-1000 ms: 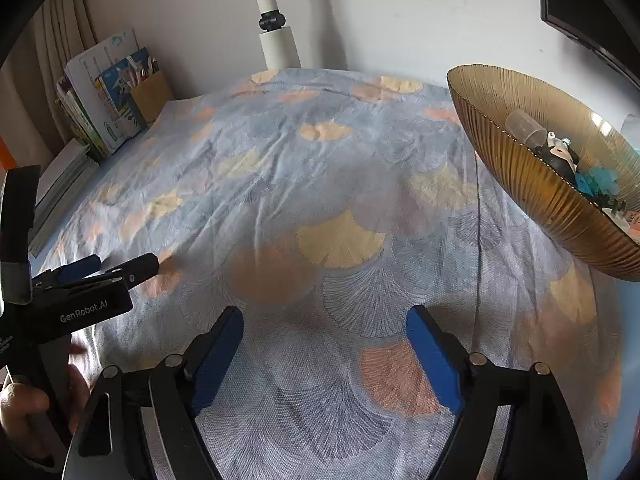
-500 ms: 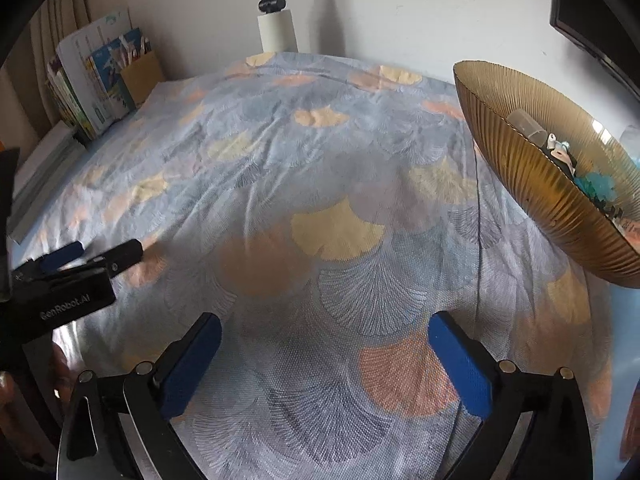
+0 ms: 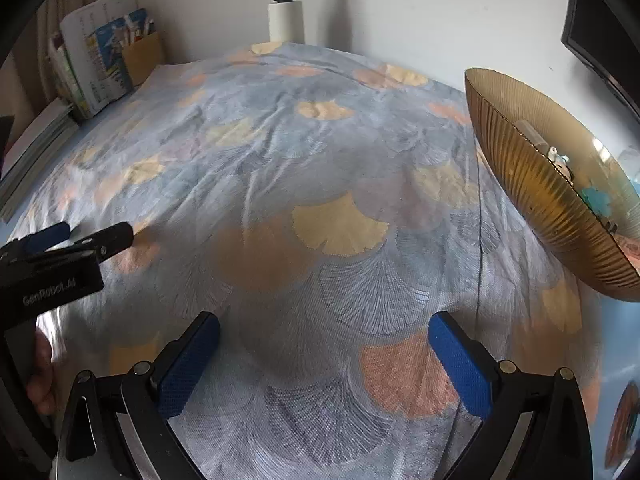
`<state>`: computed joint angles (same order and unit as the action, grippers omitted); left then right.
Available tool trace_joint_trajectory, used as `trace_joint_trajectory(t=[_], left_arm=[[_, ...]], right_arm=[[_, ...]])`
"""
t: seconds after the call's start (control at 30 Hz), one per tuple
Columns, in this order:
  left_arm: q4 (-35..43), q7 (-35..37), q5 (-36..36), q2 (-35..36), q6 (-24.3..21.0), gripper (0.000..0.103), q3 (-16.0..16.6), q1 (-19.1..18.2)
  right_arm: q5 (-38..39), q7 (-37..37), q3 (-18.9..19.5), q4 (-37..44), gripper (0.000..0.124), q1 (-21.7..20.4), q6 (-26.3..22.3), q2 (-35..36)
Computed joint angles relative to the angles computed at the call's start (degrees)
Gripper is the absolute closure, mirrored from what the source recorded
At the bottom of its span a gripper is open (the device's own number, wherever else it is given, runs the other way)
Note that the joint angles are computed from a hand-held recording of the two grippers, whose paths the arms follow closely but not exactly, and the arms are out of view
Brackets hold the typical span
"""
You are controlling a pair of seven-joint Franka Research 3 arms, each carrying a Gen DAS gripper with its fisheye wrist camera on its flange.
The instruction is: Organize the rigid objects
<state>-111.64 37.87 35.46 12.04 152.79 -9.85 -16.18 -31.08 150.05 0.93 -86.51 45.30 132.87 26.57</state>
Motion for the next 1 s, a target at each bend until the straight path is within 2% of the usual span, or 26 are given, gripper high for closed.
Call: trace_joint_trajectory(t=[0.13, 0.2, 1.0], left_arm=[[0.01, -0.08, 0.04, 0.02, -0.03, 0.0, 0.01, -0.04], [0.09, -0.08, 0.05, 0.1, -0.04, 0.0, 0.02, -0.04], [0.0, -0.07, 0.03, 0.01, -0.02, 0.0, 0.03, -0.01]], right_arm=[[0.1, -1.38, 0.31, -1.09, 0.021, -0.27, 1.38, -0.58], [-2.33, 1.31, -0.63, -2.36, 0.021, 0.78, 2.77, -1.05], [-2.65, 1.4, -0.04, -2.41, 0.021, 0.25, 2.79, -1.06]])
